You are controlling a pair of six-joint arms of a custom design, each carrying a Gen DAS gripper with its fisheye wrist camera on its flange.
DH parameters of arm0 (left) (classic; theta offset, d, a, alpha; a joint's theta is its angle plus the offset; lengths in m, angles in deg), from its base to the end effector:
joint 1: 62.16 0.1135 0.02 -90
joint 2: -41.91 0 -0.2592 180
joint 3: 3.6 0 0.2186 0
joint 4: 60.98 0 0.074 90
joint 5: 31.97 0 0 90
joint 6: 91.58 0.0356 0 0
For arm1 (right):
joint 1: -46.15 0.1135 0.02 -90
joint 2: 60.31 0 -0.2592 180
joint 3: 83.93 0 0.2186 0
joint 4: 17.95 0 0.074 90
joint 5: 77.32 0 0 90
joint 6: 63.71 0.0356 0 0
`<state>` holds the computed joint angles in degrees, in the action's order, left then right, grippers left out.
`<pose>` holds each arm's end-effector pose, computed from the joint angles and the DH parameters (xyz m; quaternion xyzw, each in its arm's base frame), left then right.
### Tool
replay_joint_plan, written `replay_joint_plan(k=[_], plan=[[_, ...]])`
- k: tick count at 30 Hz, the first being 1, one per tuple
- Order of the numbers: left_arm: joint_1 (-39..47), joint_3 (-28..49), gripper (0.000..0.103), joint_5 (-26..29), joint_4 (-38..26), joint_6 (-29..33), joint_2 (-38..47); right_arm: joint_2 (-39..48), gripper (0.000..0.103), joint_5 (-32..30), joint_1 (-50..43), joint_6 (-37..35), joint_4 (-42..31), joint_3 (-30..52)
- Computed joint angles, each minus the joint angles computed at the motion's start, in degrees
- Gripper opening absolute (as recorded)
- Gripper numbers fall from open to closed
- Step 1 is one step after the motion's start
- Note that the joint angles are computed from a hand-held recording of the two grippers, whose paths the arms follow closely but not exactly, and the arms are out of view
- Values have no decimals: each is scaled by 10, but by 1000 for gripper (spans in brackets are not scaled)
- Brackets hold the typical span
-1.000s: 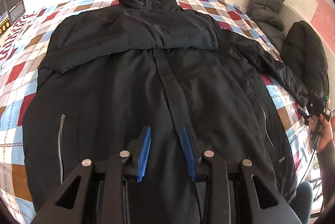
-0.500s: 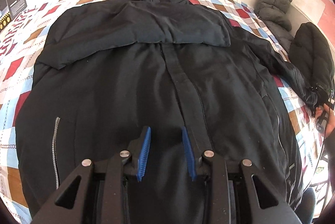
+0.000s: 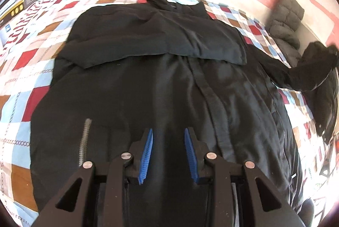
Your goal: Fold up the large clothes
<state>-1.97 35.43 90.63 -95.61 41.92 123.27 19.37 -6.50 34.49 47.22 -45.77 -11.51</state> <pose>0.0992 0.1346 0.1212 -0.1069 0.9481 -0.0866 0.2866 0.2751 -0.0448 0.2790 0.1718 0.8613 0.1841 0.4413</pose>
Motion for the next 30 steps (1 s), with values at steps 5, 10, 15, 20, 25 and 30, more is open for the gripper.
replay_joint_plan(k=[5,10,15,20,25,30], plan=[[66,33,33,16,-22,50,43,55,22,79,185,16,-34,129],[118,75,33,21,-23,81,98,158,22,134,335,20,-52,235],[142,118,33,22,-2,75,160,271,22,150,439,28,-63,314],[148,159,33,30,9,63,200,418,22,134,503,36,-69,404],[150,183,33,38,10,55,217,576,33,91,530,38,-122,548],[144,197,33,42,2,52,215,607,68,19,539,60,-104,548]])
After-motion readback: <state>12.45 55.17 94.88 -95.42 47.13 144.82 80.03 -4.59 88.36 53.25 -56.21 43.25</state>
